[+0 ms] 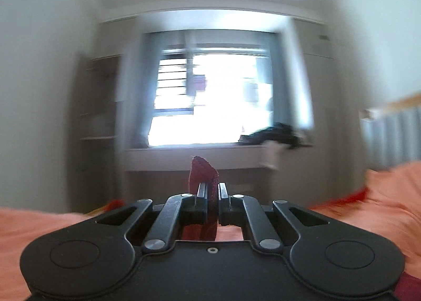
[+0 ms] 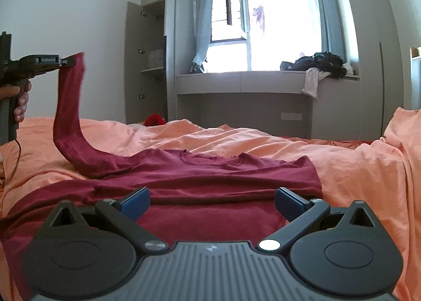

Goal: Fold small clothes
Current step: 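Grasp the other sleeve with the left tool and fold it across the body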

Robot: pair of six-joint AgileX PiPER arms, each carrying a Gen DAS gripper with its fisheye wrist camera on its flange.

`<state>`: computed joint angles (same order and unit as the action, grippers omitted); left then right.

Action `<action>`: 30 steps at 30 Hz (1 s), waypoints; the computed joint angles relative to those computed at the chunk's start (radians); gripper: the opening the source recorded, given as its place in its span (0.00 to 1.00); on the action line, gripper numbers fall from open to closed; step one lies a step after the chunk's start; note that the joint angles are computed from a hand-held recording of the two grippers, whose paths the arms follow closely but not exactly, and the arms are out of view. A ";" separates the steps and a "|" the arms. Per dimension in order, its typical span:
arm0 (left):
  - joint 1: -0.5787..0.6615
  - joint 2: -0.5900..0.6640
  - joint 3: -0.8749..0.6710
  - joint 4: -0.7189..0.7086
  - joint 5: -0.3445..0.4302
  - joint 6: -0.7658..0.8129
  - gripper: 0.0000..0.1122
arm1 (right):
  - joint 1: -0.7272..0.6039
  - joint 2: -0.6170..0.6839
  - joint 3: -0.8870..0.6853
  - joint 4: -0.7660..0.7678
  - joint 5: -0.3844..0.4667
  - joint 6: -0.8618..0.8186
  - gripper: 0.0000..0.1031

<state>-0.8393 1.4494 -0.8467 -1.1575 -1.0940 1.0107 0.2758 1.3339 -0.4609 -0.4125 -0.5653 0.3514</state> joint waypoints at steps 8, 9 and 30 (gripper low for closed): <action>-0.172 0.246 -0.104 0.011 0.157 -0.093 0.06 | -0.007 -0.019 0.007 0.110 0.011 -0.037 1.00; -0.194 0.278 -0.115 -0.001 0.176 -0.098 0.06 | -0.005 -0.021 0.005 0.131 0.019 -0.045 1.00; -0.046 0.124 0.078 -0.159 0.470 -0.074 0.77 | 0.053 0.019 0.004 0.192 0.028 -0.148 1.00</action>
<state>-0.8856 1.5736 -0.7686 -1.3163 -0.6237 0.9365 0.3284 1.3532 -0.4568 -0.2209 -0.5373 0.2032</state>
